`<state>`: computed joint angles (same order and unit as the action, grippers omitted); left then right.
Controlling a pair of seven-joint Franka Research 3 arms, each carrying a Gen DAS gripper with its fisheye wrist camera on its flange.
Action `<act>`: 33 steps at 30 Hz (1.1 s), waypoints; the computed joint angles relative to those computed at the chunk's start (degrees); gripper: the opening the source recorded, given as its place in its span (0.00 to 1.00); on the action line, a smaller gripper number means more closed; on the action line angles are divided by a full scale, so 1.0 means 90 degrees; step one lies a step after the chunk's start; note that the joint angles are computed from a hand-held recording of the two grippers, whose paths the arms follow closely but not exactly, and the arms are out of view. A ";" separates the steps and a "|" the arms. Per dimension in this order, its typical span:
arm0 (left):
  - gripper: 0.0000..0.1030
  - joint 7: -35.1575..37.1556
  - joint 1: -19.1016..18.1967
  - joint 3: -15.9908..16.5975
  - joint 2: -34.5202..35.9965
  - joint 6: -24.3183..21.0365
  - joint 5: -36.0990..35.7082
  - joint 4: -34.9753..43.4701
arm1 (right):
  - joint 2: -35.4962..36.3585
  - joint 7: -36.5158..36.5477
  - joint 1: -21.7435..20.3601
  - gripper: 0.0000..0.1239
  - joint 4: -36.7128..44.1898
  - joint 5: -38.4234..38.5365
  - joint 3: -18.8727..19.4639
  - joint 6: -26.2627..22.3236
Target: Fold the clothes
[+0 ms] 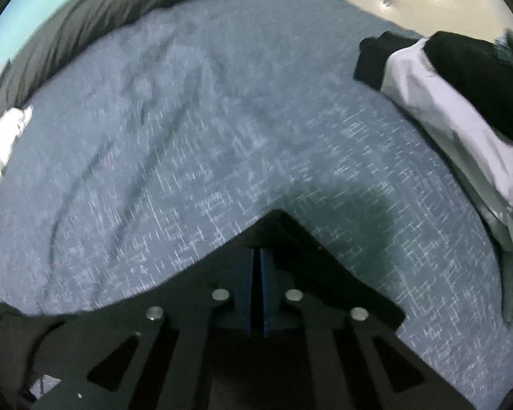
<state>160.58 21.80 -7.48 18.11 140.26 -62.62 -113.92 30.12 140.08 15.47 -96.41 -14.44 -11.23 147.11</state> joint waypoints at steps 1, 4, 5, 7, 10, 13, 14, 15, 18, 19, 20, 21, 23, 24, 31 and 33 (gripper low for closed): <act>0.96 0.0006 0.0001 -0.0004 -0.0005 0.0003 -0.0010 -0.0004 | -0.0140 0.0162 0.0081 0.02 -0.0191 -0.0126 -0.0101 0.0229; 0.96 0.0019 -0.0008 -0.0008 -0.0026 0.0030 -0.0026 -0.0035 | -0.0504 0.0527 0.0246 0.02 -0.0609 -0.0501 -0.0310 0.0839; 0.96 0.0022 -0.0014 -0.0009 -0.0033 0.0041 -0.0029 -0.0045 | -0.0620 0.0656 0.0266 0.02 -0.0742 -0.0584 -0.0352 0.1102; 0.96 0.0027 -0.0030 -0.0010 -0.0044 0.0062 -0.0032 -0.0058 | -0.0791 0.0694 0.0184 0.02 -0.0970 -0.0566 -0.0307 0.1935; 0.96 0.0104 -0.0033 -0.0019 -0.0072 0.0023 -0.0071 -0.0078 | -0.0953 0.0279 0.0003 0.02 -0.1184 -0.0202 -0.0092 0.3125; 0.96 0.0132 -0.0065 -0.0009 -0.0081 0.0039 -0.0084 -0.0095 | -0.1037 -0.0414 -0.0556 0.02 -0.1146 0.0288 0.0607 0.4029; 0.96 0.0112 -0.0075 -0.0004 -0.0080 0.0040 -0.0072 -0.0099 | -0.1053 -0.0621 -0.0815 0.01 -0.1117 0.0405 0.0927 0.4228; 0.96 0.0093 -0.0083 0.0001 -0.0079 0.0041 -0.0060 -0.0103 | -0.1061 -0.0812 -0.1107 0.01 -0.1099 0.0484 0.1273 0.4451; 0.97 0.0063 -0.0076 0.0007 -0.0078 0.0012 -0.0061 -0.0097 | -0.1070 -0.1221 -0.1881 0.01 -0.1121 0.0476 0.2130 0.4908; 0.96 0.0065 -0.0071 0.0008 -0.0082 0.0002 -0.0071 -0.0098 | -0.1078 -0.1329 -0.1982 0.01 -0.1141 0.0496 0.2245 0.4734; 0.96 0.0075 -0.0067 0.0009 -0.0090 -0.0005 -0.0084 -0.0102 | -0.1094 -0.1414 -0.2045 0.01 -0.1199 0.0556 0.2317 0.4557; 0.96 0.0090 -0.0064 0.0011 -0.0099 -0.0011 -0.0098 -0.0108 | -0.1141 -0.1455 -0.2018 0.01 -0.1312 0.0656 0.2289 0.4432; 0.96 0.0112 -0.0063 0.0018 -0.0112 -0.0020 -0.0123 -0.0114 | -0.1158 -0.1487 -0.1923 0.01 -0.1523 0.0878 0.2175 0.4154; 0.97 0.0116 -0.0064 0.0023 -0.0113 -0.0022 -0.0130 -0.0111 | -0.1142 -0.1499 -0.1877 0.01 -0.1632 0.0985 0.2109 0.4048; 0.96 0.0112 -0.0101 0.0028 -0.0114 0.0028 -0.0135 -0.0122 | -0.0860 -0.1879 -0.1666 0.04 -0.1570 0.1575 0.1988 0.3089; 0.97 0.0110 -0.0115 0.0024 -0.0110 0.0037 -0.0110 -0.0124 | -0.0719 -0.1966 -0.1453 0.17 -0.1302 0.1638 0.1827 0.2773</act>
<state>161.57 20.77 -7.26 17.12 140.59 -63.62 -115.04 23.65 122.39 2.39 -108.13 0.29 5.22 172.07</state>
